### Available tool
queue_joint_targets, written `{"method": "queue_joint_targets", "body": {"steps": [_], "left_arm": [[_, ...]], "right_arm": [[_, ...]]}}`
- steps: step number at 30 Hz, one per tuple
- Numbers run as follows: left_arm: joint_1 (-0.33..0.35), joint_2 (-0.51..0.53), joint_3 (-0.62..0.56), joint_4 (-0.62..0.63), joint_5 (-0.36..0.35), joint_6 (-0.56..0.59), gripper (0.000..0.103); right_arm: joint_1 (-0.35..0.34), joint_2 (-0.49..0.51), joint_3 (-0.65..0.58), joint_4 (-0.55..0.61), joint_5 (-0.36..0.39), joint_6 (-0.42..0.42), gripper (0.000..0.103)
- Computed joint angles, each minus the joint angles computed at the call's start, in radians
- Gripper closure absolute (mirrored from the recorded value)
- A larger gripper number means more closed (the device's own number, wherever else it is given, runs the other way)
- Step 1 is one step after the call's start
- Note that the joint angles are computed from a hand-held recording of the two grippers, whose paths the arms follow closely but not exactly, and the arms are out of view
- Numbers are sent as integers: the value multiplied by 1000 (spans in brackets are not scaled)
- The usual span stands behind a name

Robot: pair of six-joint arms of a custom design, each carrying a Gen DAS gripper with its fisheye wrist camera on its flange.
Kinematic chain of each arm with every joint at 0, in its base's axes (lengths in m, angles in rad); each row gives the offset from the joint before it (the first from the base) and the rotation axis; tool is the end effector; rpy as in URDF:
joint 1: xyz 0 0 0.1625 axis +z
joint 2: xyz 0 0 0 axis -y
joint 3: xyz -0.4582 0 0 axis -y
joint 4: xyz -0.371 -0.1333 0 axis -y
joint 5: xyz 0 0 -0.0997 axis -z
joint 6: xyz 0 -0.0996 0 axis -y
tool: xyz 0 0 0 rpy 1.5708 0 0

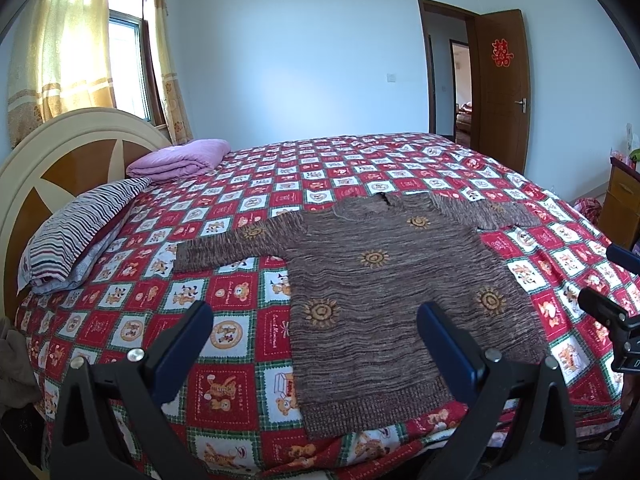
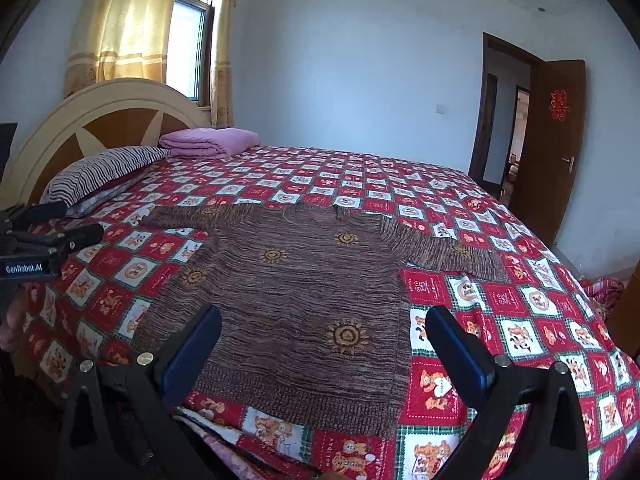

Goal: Fold small clothes

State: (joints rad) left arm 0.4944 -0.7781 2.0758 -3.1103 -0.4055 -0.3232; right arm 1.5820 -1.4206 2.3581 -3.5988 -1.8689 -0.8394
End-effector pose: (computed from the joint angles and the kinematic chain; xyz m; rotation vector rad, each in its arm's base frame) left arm -0.3622 -0.4506 0.1126 0.6289 2.0569 -1.1092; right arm 0.1087 -0.4174 0.3609 0.7316 -2.1052 1.0984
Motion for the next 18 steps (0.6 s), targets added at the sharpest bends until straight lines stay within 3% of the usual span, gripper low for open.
{"method": "queue_joint_targets", "body": {"steps": [8, 18], "left_arm": [[100, 58, -125, 4, -9, 152, 0], [232, 211, -379, -121, 6, 456, 0]], "right_arm": [[-60, 71, -120, 85, -8, 7, 1], [-147, 163, -387, 244, -54, 143, 4]]}}
